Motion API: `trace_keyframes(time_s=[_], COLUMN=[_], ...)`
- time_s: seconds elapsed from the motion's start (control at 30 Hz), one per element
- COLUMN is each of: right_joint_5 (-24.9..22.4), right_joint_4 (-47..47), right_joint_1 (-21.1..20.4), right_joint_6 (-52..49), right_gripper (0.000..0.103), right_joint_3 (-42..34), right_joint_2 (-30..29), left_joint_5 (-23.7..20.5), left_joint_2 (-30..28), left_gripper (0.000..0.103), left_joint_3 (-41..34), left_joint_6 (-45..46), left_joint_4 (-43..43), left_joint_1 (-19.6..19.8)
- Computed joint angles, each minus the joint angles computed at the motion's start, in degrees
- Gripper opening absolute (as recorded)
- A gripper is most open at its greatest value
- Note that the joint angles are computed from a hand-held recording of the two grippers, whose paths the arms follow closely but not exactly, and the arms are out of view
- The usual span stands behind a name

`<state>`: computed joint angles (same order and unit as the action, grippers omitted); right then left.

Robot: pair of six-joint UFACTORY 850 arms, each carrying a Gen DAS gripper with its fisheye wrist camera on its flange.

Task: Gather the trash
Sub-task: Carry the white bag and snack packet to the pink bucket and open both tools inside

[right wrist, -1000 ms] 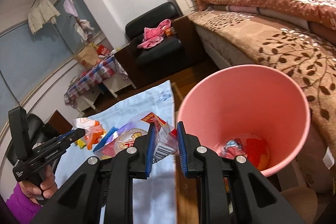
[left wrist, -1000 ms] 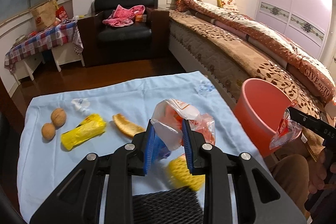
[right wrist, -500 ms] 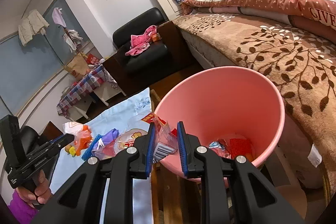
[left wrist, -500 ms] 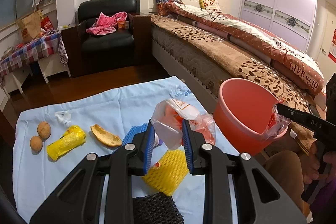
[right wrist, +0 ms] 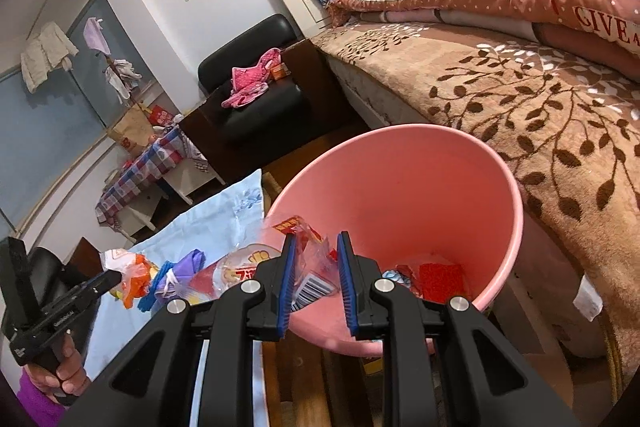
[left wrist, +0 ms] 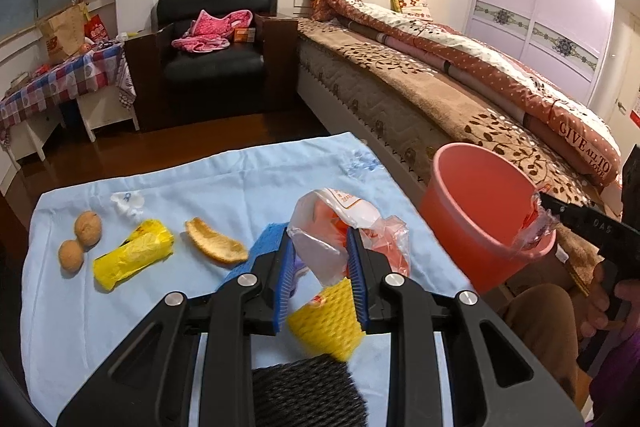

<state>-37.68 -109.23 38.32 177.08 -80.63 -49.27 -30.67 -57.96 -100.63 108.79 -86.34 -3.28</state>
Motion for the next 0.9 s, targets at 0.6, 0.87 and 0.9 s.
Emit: trace_keyframes(time_s=[0.6,0.87,0.9], right_joint_5=[-3.9,-3.9,-3.9], right_joint_4=[8.0,7.7,7.6], right_joint_1=[0.2,-0.3,-0.3], right_joint_6=[-2.1,-0.1,0.3], right_gripper=[0.02,0.02,0.02], right_joint_3=[3.4,4.5,4.6], right_joint_2=[0.9,1.0,1.0], left_joint_5=[-5.2,-4.1,-4.1], left_joint_2=[0.4,-0.9,-1.1], left_gripper=[0.025,0.027,0.027], left_joint_3=[0.2,-1.5,-1.7], left_joint_6=[-0.4,-3.9,-4.6], left_joint_4=[4.8,7.9,8.4], left_joint_1=[-8.0,-10.9,-11.0])
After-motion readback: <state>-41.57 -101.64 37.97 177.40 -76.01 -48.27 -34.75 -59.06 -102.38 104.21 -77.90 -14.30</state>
